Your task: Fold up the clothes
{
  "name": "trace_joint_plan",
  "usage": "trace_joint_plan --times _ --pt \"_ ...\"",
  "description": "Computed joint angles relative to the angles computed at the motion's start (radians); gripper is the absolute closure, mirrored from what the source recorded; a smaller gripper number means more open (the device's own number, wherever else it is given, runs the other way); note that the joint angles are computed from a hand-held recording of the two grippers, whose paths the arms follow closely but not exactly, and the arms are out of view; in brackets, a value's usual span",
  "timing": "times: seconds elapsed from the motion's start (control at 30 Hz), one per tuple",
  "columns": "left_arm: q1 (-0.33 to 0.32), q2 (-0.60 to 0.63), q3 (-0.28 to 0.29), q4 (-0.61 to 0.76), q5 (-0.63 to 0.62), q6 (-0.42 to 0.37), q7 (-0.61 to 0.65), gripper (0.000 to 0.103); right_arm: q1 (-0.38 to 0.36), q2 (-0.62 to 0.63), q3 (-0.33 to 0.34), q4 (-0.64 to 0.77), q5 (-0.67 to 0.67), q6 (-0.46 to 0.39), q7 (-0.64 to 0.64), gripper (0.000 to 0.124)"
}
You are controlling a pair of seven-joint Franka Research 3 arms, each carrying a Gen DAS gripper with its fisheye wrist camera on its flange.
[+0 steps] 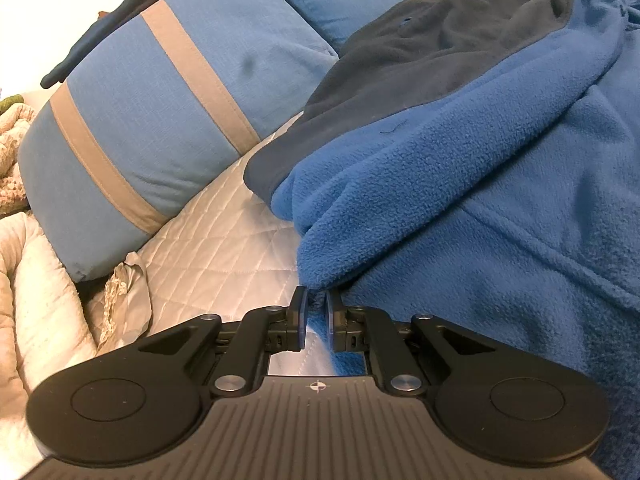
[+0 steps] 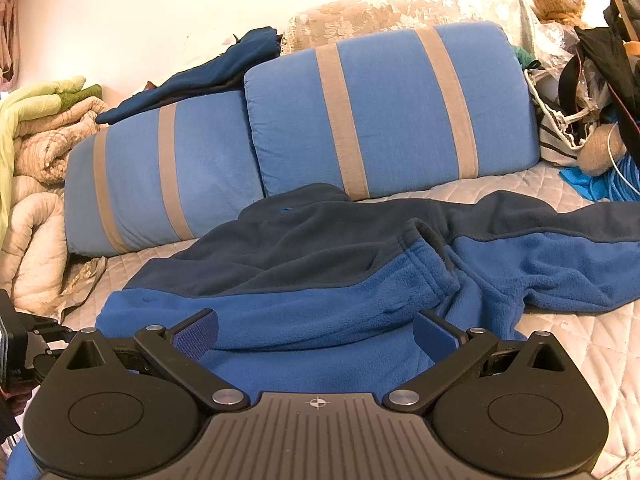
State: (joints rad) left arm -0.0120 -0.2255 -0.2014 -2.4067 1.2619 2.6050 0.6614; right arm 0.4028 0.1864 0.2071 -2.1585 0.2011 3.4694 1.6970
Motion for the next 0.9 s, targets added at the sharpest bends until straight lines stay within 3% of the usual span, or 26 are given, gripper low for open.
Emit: trace_joint_plan --times 0.5,0.9 --pt "-0.002 0.011 0.002 0.005 0.018 0.003 -0.027 0.093 -0.05 0.001 0.031 -0.004 -0.075 -0.001 0.065 0.021" --pt "0.002 0.016 0.005 0.004 0.025 0.018 -0.076 0.093 -0.044 0.001 0.024 -0.004 -0.084 -0.002 0.072 0.021"
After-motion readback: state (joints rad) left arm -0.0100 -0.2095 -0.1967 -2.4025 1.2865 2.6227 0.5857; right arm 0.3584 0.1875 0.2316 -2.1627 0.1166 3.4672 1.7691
